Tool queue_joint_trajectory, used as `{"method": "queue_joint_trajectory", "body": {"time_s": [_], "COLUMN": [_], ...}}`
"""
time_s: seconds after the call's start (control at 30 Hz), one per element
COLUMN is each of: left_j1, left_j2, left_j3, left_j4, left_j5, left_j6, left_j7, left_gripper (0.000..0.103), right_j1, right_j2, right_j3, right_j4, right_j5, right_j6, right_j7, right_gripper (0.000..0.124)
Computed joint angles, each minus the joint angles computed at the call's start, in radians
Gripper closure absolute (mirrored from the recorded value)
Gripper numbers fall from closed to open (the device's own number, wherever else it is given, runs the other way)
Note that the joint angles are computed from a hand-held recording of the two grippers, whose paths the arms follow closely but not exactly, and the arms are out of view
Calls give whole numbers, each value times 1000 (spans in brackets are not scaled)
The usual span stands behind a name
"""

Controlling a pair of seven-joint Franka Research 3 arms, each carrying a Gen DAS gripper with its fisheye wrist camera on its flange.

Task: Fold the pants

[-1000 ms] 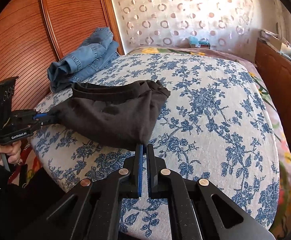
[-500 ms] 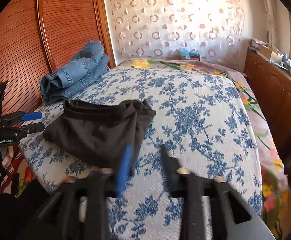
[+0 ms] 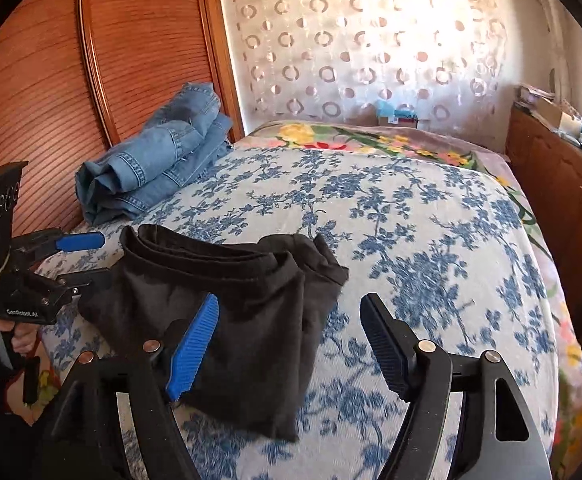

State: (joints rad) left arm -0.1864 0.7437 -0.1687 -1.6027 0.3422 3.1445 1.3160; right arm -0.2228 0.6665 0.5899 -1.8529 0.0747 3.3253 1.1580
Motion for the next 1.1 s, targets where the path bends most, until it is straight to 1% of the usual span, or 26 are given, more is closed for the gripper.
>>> {"method": "queue_joint_trajectory", "body": {"time_s": [0.03, 0.13, 0.2, 0.27, 0.33, 0.37, 0.43, 0.47, 0.5, 0.53, 0.57, 0.6, 0.63, 0.67, 0.7, 0.87, 0.93, 1.0, 1.03, 1.07, 1.1], "left_j1": [3, -3, -10, -16, 0, 13, 42, 61, 69, 75, 76, 80, 89, 92, 90, 72, 52, 34, 22, 1, -7], "left_j2": [7, 23, 28, 33, 45, 53, 69, 78, 83, 88, 92, 94, 99, 101, 102, 108, 106, 110, 111, 113, 114], "left_j3": [-4, 2, 11, 19, -2, -19, -61, -89, -102, -112, -117, -124, -137, -144, -141, -121, -93, -69, -54, -27, -15], "left_j4": [11, 41, 50, 65, 86, 98, 117, 126, 132, 138, 145, 145, 149, 152, 153, 169, 173, 186, 194, 208, 214], "left_j5": [-1, 0, 4, 8, 6, 3, -7, -16, -24, -31, -38, -46, -56, -67, -74, -98, -100, -98, -93, -86, -81], "left_j6": [-7, -27, -21, -25, -38, -47, -62, -75, -82, -90, -96, -97, -101, -103, -97, -89, -75, -67, -69, -75, -77], "left_j7": [3, 10, 14, 18, 35, 49, 84, 107, 124, 140, 154, 166, 181, 190, 194, 194, 173, 153, 143, 127, 117], "left_gripper": [24, 24, 24, 26, 33, 36, 43, 45, 46, 50, 56, 61, 71, 72, 74, 90, 92, 93, 93, 93, 93], "right_j1": [23, 73, 116, 161, 192, 197, 211, 216, 218, 216, 210, 190, 172, 170, 181, 242, 256, 254, 260, 262, 257], "right_j2": [5, 29, 38, 51, 65, 77, 93, 98, 102, 103, 103, 105, 107, 110, 109, 104, 104, 102, 103, 102, 104], "right_j3": [-22, -64, -104, -148, -178, -181, -188, -191, -193, -188, -179, -155, -132, -130, -142, -206, -220, -210, -213, -213, -205], "right_j4": [19, 91, 138, 192, 237, 261, 298, 310, 320, 321, 318, 313, 309, 312, 310, 309, 315, 312, 310, 304, 301], "right_j5": [1, 12, 27, 36, 48, 56, 71, 81, 92, 105, 120, 143, 167, 186, 196, 249, 276, 305, 314, 320, 325], "right_j6": [-11, -85, -135, -191, -245, -272, -302, -313, -320, -317, -298, -284, -275, -271, -264, -242, -236, -220, -198, -176, -159], "right_j7": [-2, -35, -58, -79, -96, -110, -136, -148, -161, -178, -195, -217, -234, -241, -246, -267, -276, -297, -305, -311, -315], "right_gripper": [49, 49, 53, 66, 72, 78, 85, 94, 102, 116, 116, 116, 116, 116, 116, 116, 116, 116, 116, 116, 116]}}
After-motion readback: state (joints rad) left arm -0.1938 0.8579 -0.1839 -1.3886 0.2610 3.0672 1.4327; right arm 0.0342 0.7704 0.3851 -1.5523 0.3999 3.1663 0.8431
